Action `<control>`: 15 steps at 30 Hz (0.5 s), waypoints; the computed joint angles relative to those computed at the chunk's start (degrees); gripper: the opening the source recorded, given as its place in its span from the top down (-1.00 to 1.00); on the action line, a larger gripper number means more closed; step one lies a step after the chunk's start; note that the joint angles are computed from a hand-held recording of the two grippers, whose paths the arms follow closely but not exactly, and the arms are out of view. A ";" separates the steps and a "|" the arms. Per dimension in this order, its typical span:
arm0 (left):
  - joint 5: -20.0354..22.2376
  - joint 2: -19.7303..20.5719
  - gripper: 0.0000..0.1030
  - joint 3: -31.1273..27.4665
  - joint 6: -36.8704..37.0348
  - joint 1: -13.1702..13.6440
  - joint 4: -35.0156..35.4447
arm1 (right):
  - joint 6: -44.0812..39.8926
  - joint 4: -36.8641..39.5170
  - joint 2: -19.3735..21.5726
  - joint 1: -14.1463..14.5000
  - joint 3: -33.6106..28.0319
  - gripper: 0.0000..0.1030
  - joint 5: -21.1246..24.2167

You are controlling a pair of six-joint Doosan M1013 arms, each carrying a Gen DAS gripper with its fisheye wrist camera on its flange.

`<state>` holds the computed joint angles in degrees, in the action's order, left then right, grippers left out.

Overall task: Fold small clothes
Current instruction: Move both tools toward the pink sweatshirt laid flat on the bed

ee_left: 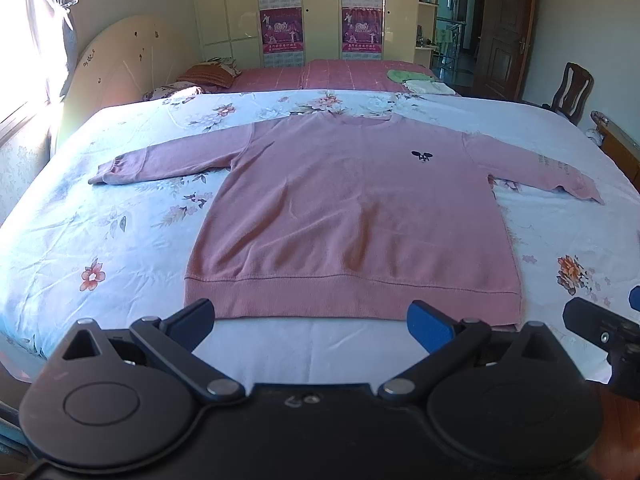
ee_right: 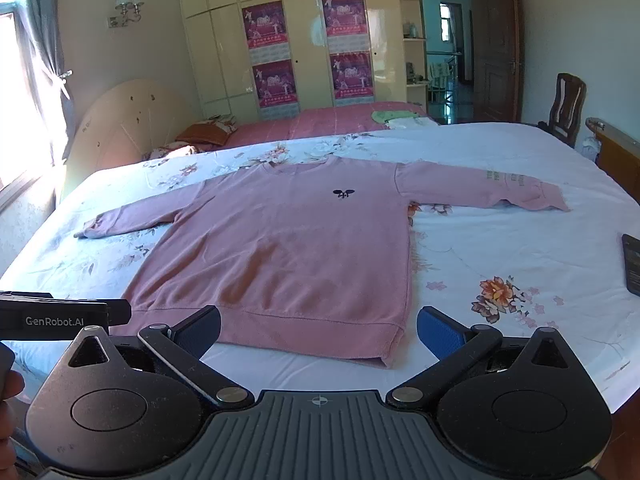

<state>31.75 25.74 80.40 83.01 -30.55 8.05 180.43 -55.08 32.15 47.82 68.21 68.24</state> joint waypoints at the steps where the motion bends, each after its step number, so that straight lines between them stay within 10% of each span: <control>1: 0.10 0.02 -0.99 -0.02 -0.10 0.02 0.05 | -0.07 -0.04 0.02 0.00 0.00 -1.00 -0.09; 15: 1.05 0.72 -0.99 -0.88 -0.29 0.58 -0.02 | -0.76 0.44 0.48 -0.56 -0.47 -1.00 -1.16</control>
